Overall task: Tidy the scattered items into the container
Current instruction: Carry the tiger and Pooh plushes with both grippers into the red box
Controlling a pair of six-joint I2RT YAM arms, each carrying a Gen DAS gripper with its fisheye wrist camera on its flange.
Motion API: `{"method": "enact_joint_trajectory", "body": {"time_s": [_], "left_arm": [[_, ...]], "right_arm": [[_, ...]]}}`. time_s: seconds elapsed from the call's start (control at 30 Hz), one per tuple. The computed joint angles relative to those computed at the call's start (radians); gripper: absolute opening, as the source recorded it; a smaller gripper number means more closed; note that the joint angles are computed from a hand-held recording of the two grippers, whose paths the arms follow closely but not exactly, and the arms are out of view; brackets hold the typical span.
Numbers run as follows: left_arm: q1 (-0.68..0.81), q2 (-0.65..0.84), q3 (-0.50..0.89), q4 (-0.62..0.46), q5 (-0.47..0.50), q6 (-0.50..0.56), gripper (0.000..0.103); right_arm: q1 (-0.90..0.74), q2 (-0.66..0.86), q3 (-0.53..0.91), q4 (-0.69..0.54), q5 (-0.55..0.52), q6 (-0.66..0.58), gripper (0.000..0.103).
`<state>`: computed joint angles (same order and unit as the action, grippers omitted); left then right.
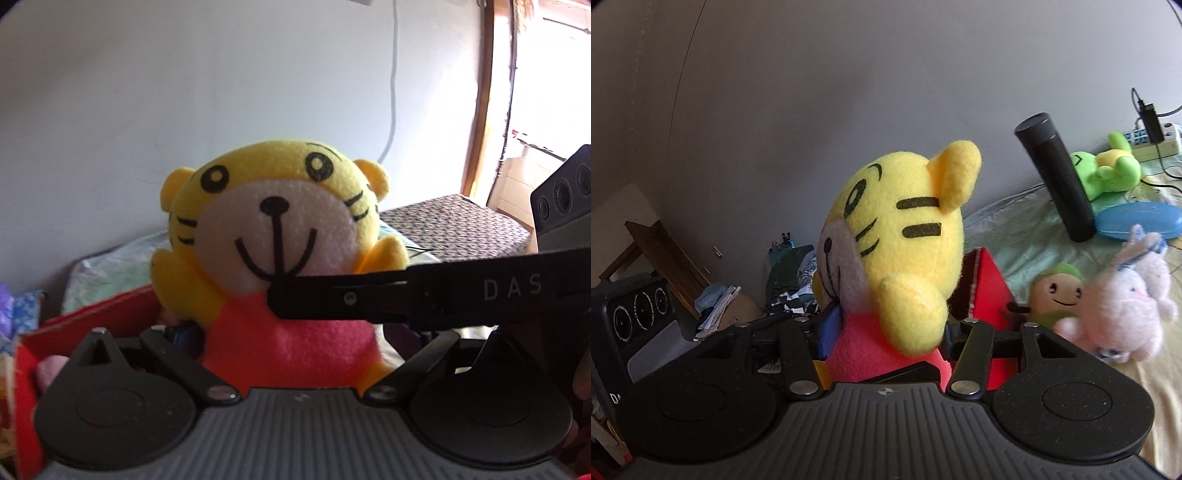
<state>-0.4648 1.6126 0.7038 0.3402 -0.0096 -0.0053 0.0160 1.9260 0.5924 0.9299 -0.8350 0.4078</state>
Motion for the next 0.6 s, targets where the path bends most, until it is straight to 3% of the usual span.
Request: {"method": "enact_joint_trajectory", "body": {"time_s": [0.17,0.33,0.6], "left_arm": [[0.137,-0.02,-0.029,-0.032,0.053,0.041,0.096],[0.249,0.024,-0.012,-0.057,0.107,0.056,0.096],[0.353,0.127,0.052,-0.069,0.125,0.11,0.096]], "right_arm": [[0.132,0.102,0.096,0.026,0.049,0.16,0.055],[0.221,0.183,0.21,-0.056,0.084,0.215,0.055],[0.261,0.356,0.431,-0.139,-0.006,0.432,0.055]]}}
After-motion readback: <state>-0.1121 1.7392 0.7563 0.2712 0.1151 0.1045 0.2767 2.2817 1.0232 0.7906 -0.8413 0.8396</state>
